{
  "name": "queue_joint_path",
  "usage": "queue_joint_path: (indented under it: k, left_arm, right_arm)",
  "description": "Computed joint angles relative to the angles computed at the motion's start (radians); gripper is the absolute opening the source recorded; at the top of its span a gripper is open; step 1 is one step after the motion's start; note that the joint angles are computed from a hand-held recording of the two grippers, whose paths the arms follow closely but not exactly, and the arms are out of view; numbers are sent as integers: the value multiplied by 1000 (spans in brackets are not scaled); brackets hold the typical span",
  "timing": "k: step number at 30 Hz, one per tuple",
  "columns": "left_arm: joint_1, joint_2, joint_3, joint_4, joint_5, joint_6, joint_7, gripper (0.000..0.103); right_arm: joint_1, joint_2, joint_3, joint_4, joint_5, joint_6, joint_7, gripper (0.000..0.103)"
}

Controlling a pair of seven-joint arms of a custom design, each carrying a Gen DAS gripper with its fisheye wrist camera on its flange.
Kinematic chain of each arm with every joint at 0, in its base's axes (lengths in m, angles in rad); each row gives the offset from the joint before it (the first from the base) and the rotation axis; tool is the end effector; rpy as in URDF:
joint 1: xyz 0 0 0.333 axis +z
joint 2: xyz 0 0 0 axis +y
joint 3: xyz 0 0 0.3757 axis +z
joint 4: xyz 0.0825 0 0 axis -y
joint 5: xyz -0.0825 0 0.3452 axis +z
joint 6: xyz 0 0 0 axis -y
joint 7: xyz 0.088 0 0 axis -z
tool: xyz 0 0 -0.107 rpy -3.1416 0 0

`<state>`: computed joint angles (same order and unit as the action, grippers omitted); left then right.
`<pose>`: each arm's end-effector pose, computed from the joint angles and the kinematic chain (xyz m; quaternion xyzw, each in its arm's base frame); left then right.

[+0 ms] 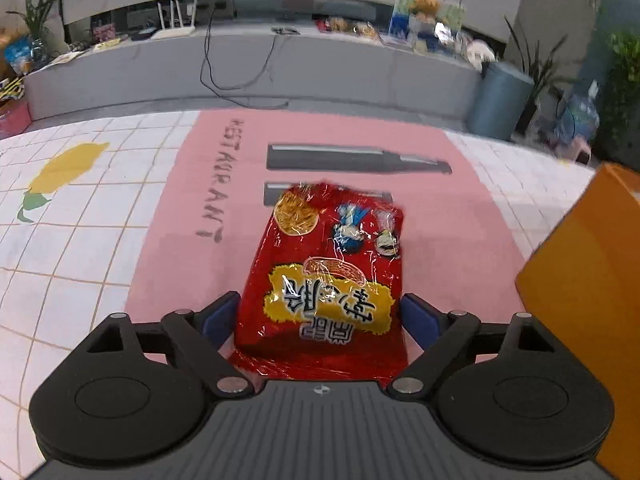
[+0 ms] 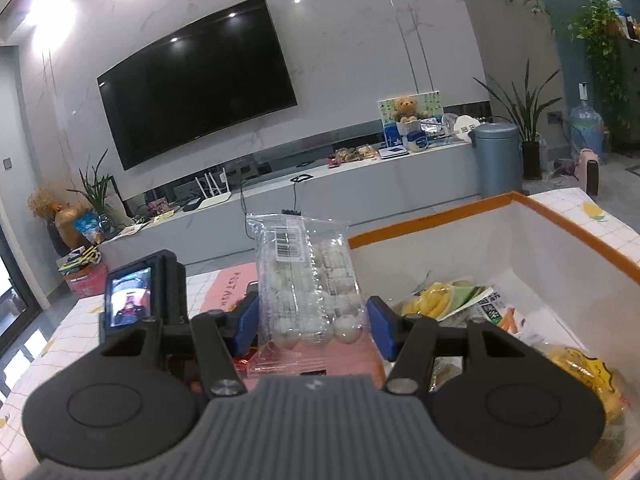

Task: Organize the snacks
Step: 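Lift the clear packet with the right gripper while the left grasps the red snack bag, then carry the clear packet and red snack bag over the orange box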

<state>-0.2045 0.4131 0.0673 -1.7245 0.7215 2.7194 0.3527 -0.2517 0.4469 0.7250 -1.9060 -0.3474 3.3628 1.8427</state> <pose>0.6782 -0.1259 0.4794 -0.7994 0.4812 -0.2382 0.2695 0.6068 0.2492 0.5348 -0.6900 0.4796 -0.1696 0.5149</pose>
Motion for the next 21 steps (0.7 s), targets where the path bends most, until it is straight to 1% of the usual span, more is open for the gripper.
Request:
queue_joint_path:
  k: [1,3,4,6,7,10,13,17,21]
  left_arm:
    - [-5,-7,11,-15,14,21,-26,96]
    - [-12,-17,25,-31,38,41,-63,92]
    - [-15,-25,28,-42,48,44,-83,86]
    - [-8,-32,27,-51,50,68,-112,80]
    - [-2,-42,23,-67,44,81,-126,80]
    - [3,-59,17,-87,39,89,-132,79]
    - [-4,-77,14,-99,55,58,-150,79]
    - [1,-116,-3,-132,86,59,-172,78]
    - [-13,-166,-22,-160,174,6,-211,78]
  right_arm:
    - [6,2,-6,6,-5,2,-8,56]
    - [-1,2,-1,-1,-20,11,-15,56]
    - [-10,4,8,-2,-29,15,-16,56]
    - [-17,5,12,-4,-41,21,-11,56]
    - [-18,5,11,-4,-46,24,-6,56]
    - [-37,2,21,-14,-64,41,22,56]
    - [-55,-8,22,-33,-95,65,63,56]
    - [-84,-14,32,-40,-148,83,128,56]
    - [-123,-12,52,-34,-203,97,199,56]
